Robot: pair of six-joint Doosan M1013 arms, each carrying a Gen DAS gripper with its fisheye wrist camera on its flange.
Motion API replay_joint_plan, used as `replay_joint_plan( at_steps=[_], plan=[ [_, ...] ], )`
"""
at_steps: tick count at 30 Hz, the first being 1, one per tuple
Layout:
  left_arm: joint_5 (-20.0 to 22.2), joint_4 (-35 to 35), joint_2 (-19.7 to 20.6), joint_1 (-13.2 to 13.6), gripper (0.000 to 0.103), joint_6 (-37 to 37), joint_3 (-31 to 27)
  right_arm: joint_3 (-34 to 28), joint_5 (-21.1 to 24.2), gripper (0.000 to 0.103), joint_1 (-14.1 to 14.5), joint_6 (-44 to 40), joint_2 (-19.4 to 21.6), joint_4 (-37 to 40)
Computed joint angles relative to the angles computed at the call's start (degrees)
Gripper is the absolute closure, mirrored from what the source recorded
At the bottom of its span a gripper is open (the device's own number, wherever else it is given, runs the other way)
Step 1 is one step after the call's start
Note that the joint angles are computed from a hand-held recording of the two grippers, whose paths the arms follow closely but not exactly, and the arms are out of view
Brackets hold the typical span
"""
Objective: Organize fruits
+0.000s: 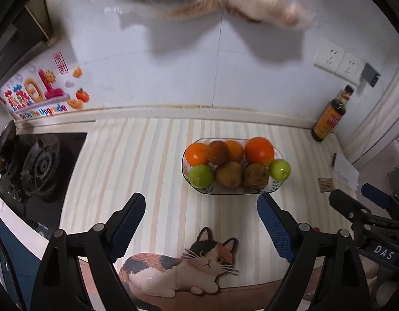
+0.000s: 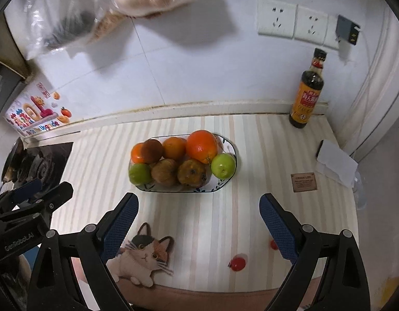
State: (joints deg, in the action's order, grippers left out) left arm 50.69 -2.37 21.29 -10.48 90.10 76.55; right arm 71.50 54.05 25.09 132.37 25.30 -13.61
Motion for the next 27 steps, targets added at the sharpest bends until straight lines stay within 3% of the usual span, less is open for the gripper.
replay_joint_plan(
  at_steps=[11, 27],
  plan=[
    [-3.8, -0.3, -5.6, 0.8, 0.015, 2.8, 5.3, 3.6, -0.3, 0.007, 4.1, 7.5, -5.0, -7.2],
    [-7.8, -2.9, -10.5, 2.2, 0.015, 6.6, 10.1, 5.2, 2.2, 0.006, 8.6, 16.3, -7.9, -15.8]
  ],
)
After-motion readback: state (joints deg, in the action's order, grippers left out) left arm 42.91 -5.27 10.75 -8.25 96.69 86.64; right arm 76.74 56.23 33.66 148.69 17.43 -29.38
